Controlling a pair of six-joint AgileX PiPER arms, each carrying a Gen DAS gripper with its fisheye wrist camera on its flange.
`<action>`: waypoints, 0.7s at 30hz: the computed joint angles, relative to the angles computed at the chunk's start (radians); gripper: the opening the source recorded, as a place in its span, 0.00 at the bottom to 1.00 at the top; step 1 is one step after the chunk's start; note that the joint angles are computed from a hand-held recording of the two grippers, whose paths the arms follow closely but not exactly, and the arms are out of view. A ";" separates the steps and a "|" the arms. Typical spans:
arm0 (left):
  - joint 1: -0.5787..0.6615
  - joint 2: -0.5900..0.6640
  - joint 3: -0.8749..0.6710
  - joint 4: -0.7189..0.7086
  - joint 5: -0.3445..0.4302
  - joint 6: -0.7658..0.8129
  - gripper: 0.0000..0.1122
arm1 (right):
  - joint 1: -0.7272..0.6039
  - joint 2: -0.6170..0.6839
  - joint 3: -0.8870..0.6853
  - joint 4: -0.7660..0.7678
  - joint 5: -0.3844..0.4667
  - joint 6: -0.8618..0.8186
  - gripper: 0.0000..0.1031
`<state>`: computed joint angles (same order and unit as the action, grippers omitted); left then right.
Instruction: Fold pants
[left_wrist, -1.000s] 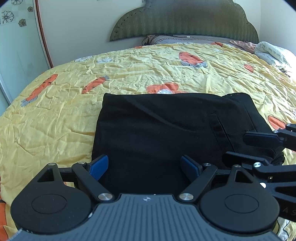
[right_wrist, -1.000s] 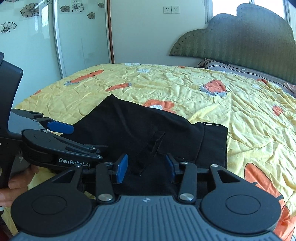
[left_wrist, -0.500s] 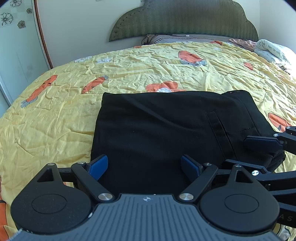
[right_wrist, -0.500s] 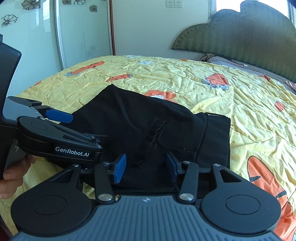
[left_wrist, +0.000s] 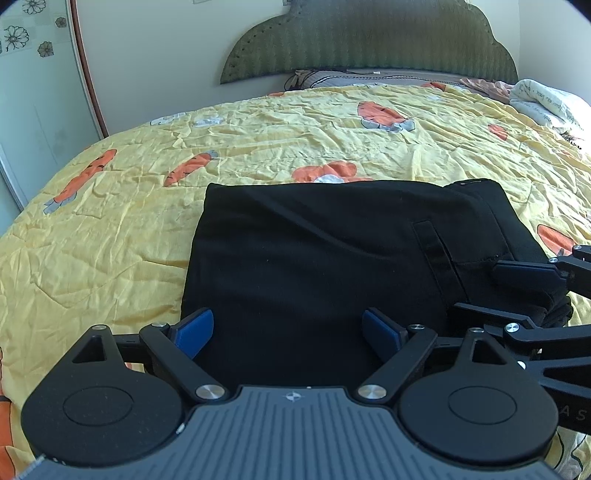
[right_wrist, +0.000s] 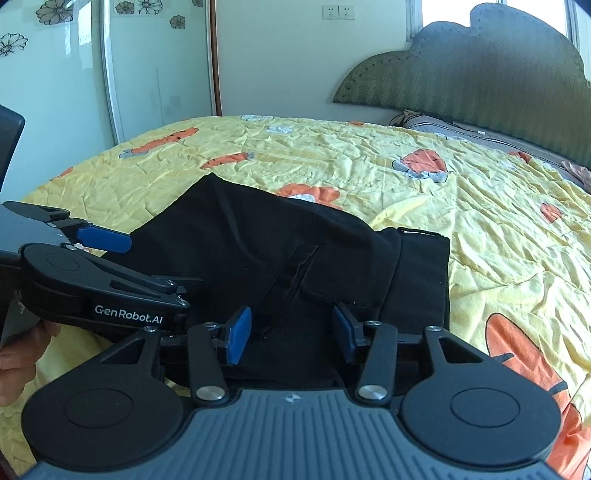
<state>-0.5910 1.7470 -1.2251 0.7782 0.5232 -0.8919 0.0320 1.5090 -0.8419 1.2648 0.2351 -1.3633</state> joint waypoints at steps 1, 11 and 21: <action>0.001 -0.001 0.001 -0.001 -0.001 0.004 0.80 | -0.003 0.000 0.000 0.001 0.005 -0.002 0.47; 0.000 -0.004 0.006 0.005 -0.003 -0.001 0.80 | -0.008 -0.003 0.007 0.023 0.008 -0.025 0.50; -0.002 -0.007 0.012 0.015 -0.004 -0.015 0.80 | 0.000 -0.024 0.023 0.037 -0.013 -0.047 0.52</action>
<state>-0.5933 1.7404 -1.2132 0.7931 0.5189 -0.9069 0.0323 1.4850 -0.8184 1.3013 0.2220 -1.4103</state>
